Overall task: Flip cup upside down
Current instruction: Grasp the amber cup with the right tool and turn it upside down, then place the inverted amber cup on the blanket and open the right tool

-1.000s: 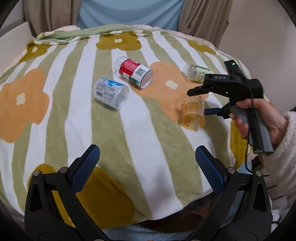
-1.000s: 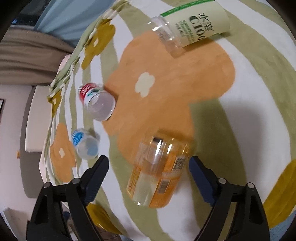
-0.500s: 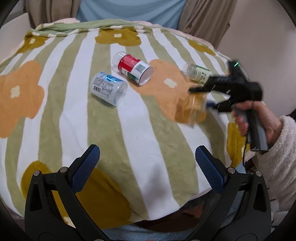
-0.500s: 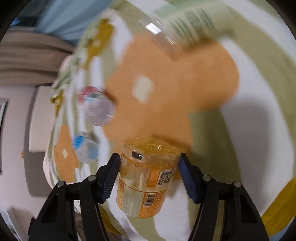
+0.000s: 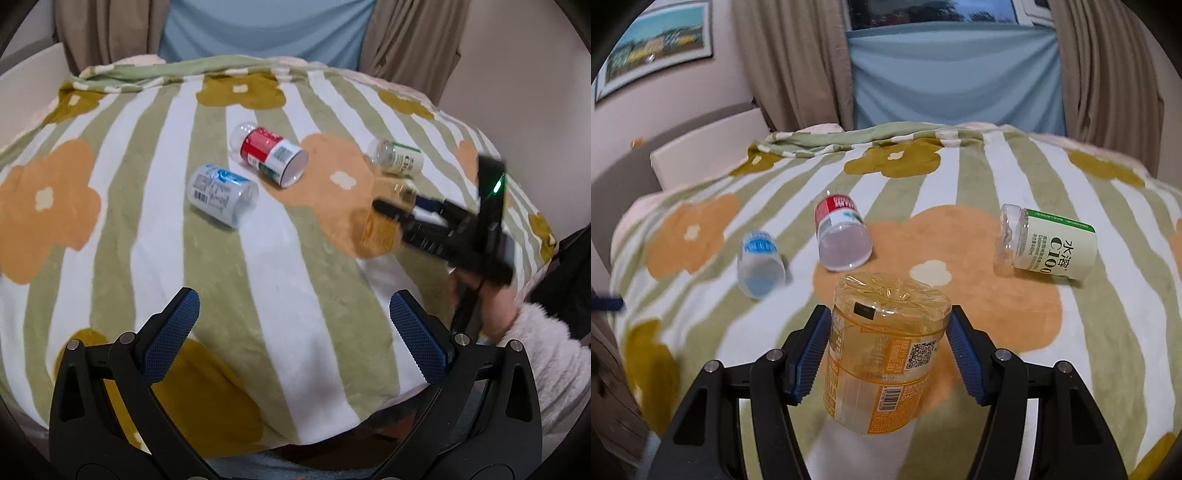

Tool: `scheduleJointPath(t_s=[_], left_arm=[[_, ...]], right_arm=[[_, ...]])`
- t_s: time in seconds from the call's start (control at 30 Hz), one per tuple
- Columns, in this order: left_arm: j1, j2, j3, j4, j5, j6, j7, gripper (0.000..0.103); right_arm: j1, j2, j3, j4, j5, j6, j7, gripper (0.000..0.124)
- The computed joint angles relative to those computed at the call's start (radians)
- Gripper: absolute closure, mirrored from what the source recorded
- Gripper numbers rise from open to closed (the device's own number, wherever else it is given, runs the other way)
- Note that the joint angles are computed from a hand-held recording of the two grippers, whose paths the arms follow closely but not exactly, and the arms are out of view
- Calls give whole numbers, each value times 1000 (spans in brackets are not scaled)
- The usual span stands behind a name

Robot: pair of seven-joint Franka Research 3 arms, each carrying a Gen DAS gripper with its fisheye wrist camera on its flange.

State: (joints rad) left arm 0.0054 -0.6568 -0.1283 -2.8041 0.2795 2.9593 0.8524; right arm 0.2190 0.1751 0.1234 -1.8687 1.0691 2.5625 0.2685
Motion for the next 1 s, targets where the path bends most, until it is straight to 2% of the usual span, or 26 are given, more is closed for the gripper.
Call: scheduleJointPath(t_s=[0.1, 0.2, 0.47, 0.73, 0.9, 0.97, 1.0], left_arm=[[5, -9, -2, 0, 2, -4, -4, 0], [7, -7, -5, 7, 6, -18, -3, 0], [3, -14, -13, 8, 12, -24, -9, 0], [-2, -20, -20, 10, 18, -37, -18, 0], [-7, -35, -24, 3, 20, -39, -29, 0], [-7, -41, -30, 2, 23, -44, -35, 0], [-8, -44, -32, 1, 24, -46, -38, 0]], right_arm=[[-1, 10, 3, -14, 4, 16, -48, 64], [-14, 3, 2, -21, 20, -4, -92, 64], [1, -43, -11, -68, -60, 0, -171, 64], [11, -58, -18, -86, -84, 10, -171, 64], [11, -46, -27, -66, -117, -23, -79, 64], [10, -35, -33, -46, -166, -60, -2, 53], [8, -33, -31, -43, -171, -71, 9, 39]])
